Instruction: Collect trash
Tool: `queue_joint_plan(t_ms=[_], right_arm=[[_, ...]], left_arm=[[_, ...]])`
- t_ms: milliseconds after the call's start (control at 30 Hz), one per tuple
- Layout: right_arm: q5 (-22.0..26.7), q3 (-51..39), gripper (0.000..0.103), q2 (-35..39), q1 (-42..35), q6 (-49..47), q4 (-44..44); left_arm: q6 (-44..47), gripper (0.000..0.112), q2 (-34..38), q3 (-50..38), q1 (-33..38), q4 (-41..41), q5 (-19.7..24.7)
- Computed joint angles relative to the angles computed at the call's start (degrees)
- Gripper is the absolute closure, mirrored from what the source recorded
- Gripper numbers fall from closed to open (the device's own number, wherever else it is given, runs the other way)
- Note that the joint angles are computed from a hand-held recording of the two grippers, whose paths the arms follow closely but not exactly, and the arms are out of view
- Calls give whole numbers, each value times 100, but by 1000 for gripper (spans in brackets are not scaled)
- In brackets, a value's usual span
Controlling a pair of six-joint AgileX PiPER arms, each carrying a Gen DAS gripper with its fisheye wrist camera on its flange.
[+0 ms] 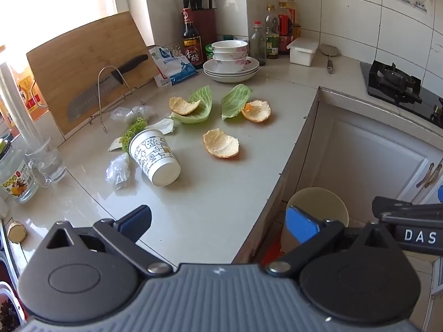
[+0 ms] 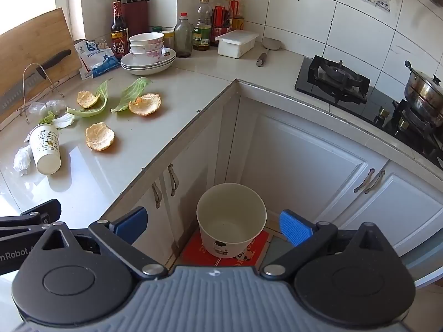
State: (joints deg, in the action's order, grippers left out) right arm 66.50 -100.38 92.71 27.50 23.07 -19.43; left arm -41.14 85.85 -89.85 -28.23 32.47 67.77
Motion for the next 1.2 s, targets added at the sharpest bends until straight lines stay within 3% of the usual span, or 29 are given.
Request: queue_joint_plan(t_ms=[1200], right_arm=[[-10,97,0,-130,-142,-138,102]], left_arm=[[-30,10,-14,-30,-55,-4,30]])
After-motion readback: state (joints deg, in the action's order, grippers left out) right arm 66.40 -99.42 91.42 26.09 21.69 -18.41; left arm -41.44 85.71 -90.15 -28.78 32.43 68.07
